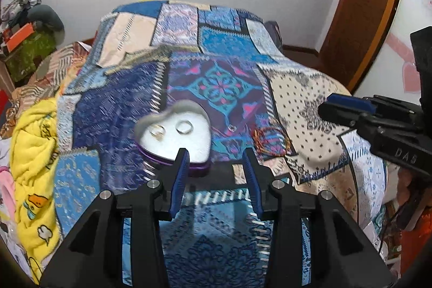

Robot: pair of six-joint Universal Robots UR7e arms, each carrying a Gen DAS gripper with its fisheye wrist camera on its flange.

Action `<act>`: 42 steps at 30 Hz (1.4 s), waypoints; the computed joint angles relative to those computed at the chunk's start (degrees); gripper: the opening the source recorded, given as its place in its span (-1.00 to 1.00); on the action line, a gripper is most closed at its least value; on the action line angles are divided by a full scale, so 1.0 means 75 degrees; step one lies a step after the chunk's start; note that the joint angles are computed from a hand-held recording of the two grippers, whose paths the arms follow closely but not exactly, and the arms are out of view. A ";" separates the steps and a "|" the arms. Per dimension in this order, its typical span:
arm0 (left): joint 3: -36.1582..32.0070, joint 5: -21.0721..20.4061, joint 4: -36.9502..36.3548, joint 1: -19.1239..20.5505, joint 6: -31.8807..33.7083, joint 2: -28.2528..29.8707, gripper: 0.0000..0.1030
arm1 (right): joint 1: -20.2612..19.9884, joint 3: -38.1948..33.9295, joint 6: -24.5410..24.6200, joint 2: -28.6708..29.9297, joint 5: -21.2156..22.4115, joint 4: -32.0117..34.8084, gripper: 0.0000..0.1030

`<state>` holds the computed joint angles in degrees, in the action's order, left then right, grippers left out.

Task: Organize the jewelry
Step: 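Lift both tools from the tin and move toward the remaining jewelry, then grasp the silver pendant with the left tool while the right tool grasps the red-and-gold bracelet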

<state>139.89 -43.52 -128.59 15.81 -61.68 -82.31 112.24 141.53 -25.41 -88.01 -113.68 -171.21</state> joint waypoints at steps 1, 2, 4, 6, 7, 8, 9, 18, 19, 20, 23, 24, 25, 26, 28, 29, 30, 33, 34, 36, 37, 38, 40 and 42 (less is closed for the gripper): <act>-0.0007 -0.0114 -0.0195 0.0083 0.0110 0.0122 -0.22 | -0.0066 0.0029 -0.0010 -0.0071 -0.0001 0.0042 -0.46; 0.0000 -0.0203 -0.0324 0.0120 0.0167 0.0207 -0.22 | -0.0186 0.0067 -0.0016 -0.0127 -0.0007 0.0083 -0.46; -0.0006 -0.0401 -0.0674 0.0244 0.0351 0.0443 -0.22 | -0.0354 0.0126 -0.0027 -0.0216 -0.0016 0.0165 -0.46; -0.0023 -0.0574 -0.1009 0.0362 0.0538 0.0711 -0.22 | -0.0551 0.0190 -0.0025 -0.0296 0.0023 0.0284 -0.46; -0.0032 -0.0643 -0.1146 0.0420 0.0627 0.0826 -0.22 | -0.0650 0.0211 -0.0026 -0.0322 0.0062 0.0358 -0.46; -0.0046 -0.0730 -0.1327 0.0502 0.0748 0.0970 -0.22 | -0.0713 0.0221 -0.0041 -0.0351 0.0087 0.0423 -0.46; -0.0058 -0.0808 -0.1477 0.0567 0.0842 0.1079 -0.22 | -0.0771 0.0236 -0.0046 -0.0349 0.0094 0.0488 -0.45; -0.0123 -0.1339 -0.2651 0.1068 0.1562 0.1909 -0.30 | -0.1189 0.0350 -0.0295 -0.0142 0.0297 0.0585 -0.16; -0.0116 -0.1361 -0.2787 0.1106 0.1631 0.1972 -0.40 | -0.1239 0.0336 -0.0317 -0.0091 0.0346 0.0605 -0.16; -0.0122 -0.1382 -0.2832 0.1119 0.1672 0.1995 -0.45 | -0.1280 0.0327 -0.0328 -0.0038 0.0362 0.0609 -0.16; -0.0132 -0.1386 -0.3029 0.1182 0.1821 0.2103 -0.59 | -0.1402 0.0304 -0.0336 0.0097 0.0495 0.0519 -0.16; -0.0138 -0.1374 -0.3065 0.1193 0.1854 0.2132 -0.65 | -0.1456 0.0296 -0.0313 0.0126 0.0561 0.0477 -0.16; -0.0128 -0.1354 -0.3121 0.1205 0.1890 0.2162 -0.72 | -0.1507 0.0283 -0.0280 0.0159 0.0612 0.0456 -0.16; -0.0124 -0.1341 -0.3141 0.1213 0.1910 0.2170 -0.75 | -0.1553 0.0265 -0.0212 0.0208 0.0648 0.0417 -0.16; -0.0097 -0.1295 -0.3245 0.1240 0.1938 0.2201 -0.84 | -0.1633 0.0217 -0.0044 0.0295 0.0737 0.0400 -0.16; -0.0078 -0.1298 -0.3284 0.1258 0.1952 0.2183 -0.84 | -0.1686 0.0201 0.0033 0.0336 0.0791 0.0382 -0.16; -0.0061 -0.1301 -0.3350 0.1280 0.1971 0.2185 -0.86 | -0.1703 0.0181 0.0078 0.0409 0.0794 0.0333 -0.19; -0.0035 -0.1250 -0.3418 0.1293 0.1988 0.2197 -0.94 | -0.1646 0.0176 0.0054 0.0645 0.0666 0.0147 -0.27; -0.0026 -0.1235 -0.3423 0.1289 0.1995 0.2195 -0.95 | -0.1606 0.0219 -0.0036 0.0733 0.0597 -0.0053 -0.30; -0.0013 -0.1233 -0.3442 0.1285 0.1999 0.2181 -0.96 | -0.1521 0.0287 -0.0179 0.0895 0.0432 -0.0396 -0.42; -0.0006 -0.1228 -0.3440 0.1281 0.1987 0.2166 -0.96 | -0.1502 0.0362 -0.0272 0.0958 0.0390 -0.0646 -0.47; 0.0003 -0.1227 -0.3434 0.1274 0.1963 0.2148 -0.97 | -0.1497 0.0397 -0.0324 0.0988 0.0369 -0.0773 -0.60; 0.0023 -0.1223 -0.3409 0.1255 0.1904 0.2109 -0.97 | -0.1504 0.0442 -0.0381 0.0991 0.0362 -0.0893 -0.73; 0.0056 -0.1196 -0.3332 0.1201 0.1835 0.2031 -0.97 | -0.1501 0.0439 -0.0382 0.1004 0.0341 -0.0946 -0.80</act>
